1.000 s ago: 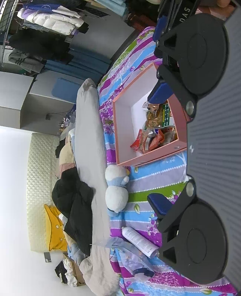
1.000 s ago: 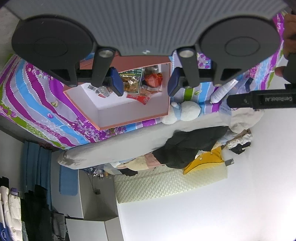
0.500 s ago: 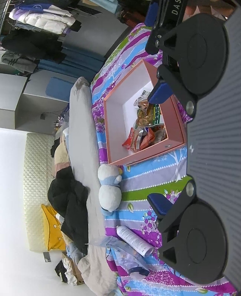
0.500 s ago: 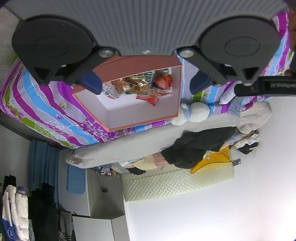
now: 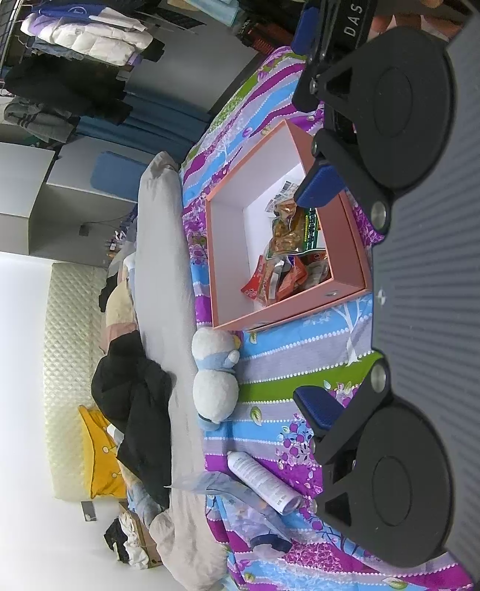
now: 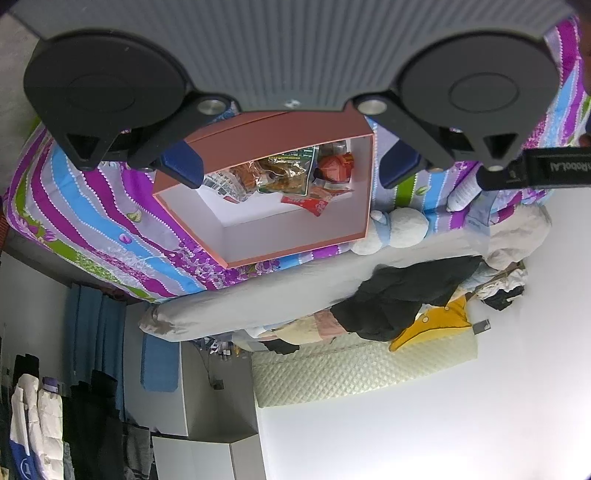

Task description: Organize snacks

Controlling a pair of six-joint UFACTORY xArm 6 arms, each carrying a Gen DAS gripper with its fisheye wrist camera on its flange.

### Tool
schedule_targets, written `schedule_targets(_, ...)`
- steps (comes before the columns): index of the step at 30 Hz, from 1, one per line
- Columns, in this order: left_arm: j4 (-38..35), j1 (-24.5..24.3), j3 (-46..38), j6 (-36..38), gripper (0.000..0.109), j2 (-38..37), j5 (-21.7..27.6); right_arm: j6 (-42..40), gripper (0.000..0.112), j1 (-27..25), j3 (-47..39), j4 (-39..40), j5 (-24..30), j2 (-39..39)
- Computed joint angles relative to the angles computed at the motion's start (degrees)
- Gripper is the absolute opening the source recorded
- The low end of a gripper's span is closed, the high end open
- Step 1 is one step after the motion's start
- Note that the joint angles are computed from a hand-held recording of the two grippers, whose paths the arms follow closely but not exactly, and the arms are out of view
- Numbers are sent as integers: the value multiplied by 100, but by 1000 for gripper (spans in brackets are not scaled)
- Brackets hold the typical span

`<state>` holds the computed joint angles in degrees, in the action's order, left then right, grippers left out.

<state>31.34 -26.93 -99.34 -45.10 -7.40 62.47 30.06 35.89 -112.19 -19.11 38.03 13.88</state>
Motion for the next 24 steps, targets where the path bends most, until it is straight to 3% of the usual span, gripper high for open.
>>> schedule_targets(24, 125, -27, -28, -119, 103, -42, 4, -270, 103, 6, -43, 216, -22, 5)
